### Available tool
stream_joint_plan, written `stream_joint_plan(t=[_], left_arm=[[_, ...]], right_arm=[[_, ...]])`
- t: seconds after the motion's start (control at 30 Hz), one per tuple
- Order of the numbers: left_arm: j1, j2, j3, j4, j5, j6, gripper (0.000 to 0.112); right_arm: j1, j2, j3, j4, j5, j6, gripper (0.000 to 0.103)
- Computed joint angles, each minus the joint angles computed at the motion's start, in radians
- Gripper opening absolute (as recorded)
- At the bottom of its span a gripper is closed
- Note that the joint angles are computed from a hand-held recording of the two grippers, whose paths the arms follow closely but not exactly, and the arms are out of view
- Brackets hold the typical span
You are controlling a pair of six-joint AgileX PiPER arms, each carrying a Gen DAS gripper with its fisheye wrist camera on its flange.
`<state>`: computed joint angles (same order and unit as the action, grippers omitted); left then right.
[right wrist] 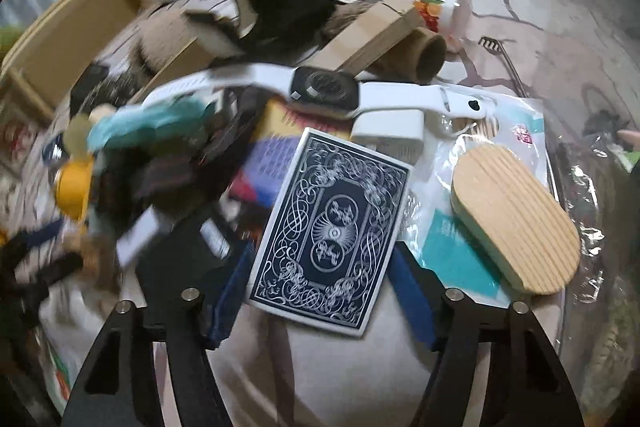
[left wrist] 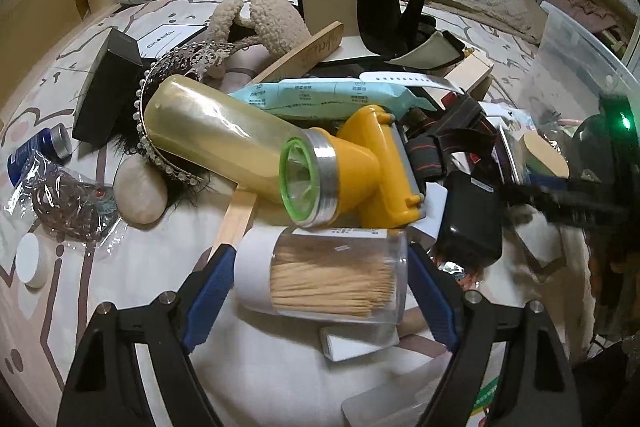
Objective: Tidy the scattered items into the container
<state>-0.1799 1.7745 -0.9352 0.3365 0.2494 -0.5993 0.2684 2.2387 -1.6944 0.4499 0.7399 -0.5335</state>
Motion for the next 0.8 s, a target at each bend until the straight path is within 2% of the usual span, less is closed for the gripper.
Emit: stream_joint_plan(t=[0.13,0.27,0.43,0.53,0.6,0.67,0.73,0.8], left_arm=[[0.015,-0.016,0.019,-0.07,-0.021,0.065,0.082],[0.025,-0.032,0.037,-0.155,-0.042,0.14,0.082],[0.043,-0.049,0.052,-0.27,-0.059,0.252,0.081],[0.049,-0.051,0.053,-0.307,-0.061,0.29,0.081],[0.05,-0.051,0.054,-0.316,-0.061,0.299,0.081],[0.05,-0.051,0.055,-0.317,-0.062,0.3,0.081],[0.051,-0.051,0.055,-0.326,-0.062,0.311,0.081],[0.054,-0.05,0.054,-0.335,-0.061,0.324,0.081]], right_arm=[[0.017,-0.097,0.154,-0.045,-0.035,-0.093,0.064],[0.052,-0.165,0.271,-0.161,-0.096,-0.082,0.064],[0.066,-0.249,0.388,-0.176,-0.114,-0.168,0.064],[0.127,-0.28,0.43,-0.308,-0.138,-0.142,0.064],[0.172,-0.291,0.471,-0.48,-0.18,-0.081,0.065],[0.188,-0.306,0.504,-0.561,-0.229,-0.039,0.071],[0.187,-0.312,0.519,-0.68,-0.267,0.079,0.089],[0.177,-0.309,0.528,-0.82,-0.294,0.224,0.092]])
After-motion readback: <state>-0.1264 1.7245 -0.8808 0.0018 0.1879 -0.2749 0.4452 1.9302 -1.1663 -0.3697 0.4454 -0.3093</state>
